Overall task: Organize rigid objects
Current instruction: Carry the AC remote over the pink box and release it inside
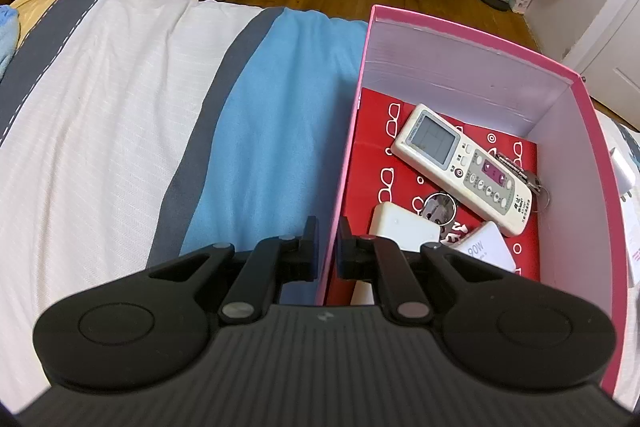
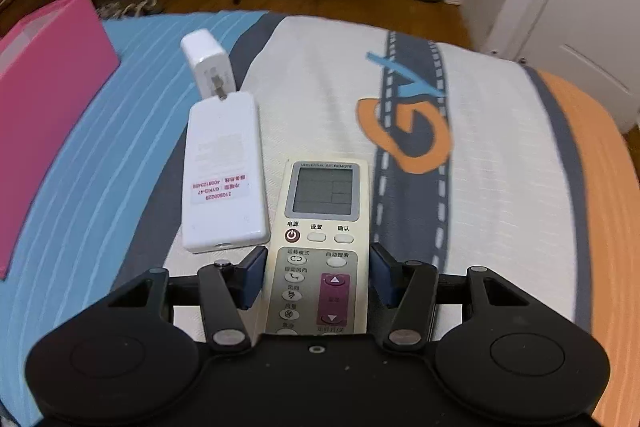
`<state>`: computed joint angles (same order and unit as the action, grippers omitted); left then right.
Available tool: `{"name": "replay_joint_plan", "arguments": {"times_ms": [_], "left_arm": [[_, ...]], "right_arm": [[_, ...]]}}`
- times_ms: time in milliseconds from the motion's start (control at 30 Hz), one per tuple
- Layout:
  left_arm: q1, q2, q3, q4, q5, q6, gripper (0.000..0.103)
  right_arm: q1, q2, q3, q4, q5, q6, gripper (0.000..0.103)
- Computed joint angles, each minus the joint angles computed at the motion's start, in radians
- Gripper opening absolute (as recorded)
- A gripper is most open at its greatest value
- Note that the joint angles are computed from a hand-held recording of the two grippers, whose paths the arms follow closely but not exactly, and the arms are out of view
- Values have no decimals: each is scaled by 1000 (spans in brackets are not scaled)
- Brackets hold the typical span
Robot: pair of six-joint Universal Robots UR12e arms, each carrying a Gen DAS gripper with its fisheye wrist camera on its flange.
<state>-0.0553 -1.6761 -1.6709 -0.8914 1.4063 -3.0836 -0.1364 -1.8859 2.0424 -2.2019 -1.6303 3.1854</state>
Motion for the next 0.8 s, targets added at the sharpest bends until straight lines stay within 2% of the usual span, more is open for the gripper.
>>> {"name": "replay_joint_plan", "arguments": {"times_ms": [133, 267, 367, 533, 667, 733, 800], "left_arm": [[0, 0, 0, 0, -1, 0, 7], [3, -1, 3, -8, -11, -10, 7], [6, -2, 3, -10, -18, -17, 8], [4, 2, -6, 8, -16, -14, 7], [7, 3, -8, 10, -26, -13, 5], [8, 4, -10, 14, -27, -10, 5], [9, 5, -13, 18, -32, -7, 5]], "right_arm": [[12, -12, -9, -1, -26, 47, 59], [22, -35, -1, -57, 16, 107, 59], [31, -50, 4, -115, 83, 162, 59], [70, -49, -14, -243, 215, 154, 59], [117, 18, -80, -267, 354, 178, 59], [139, 75, -123, -257, 436, 227, 59], [167, 136, -166, -244, 481, 271, 59]]}}
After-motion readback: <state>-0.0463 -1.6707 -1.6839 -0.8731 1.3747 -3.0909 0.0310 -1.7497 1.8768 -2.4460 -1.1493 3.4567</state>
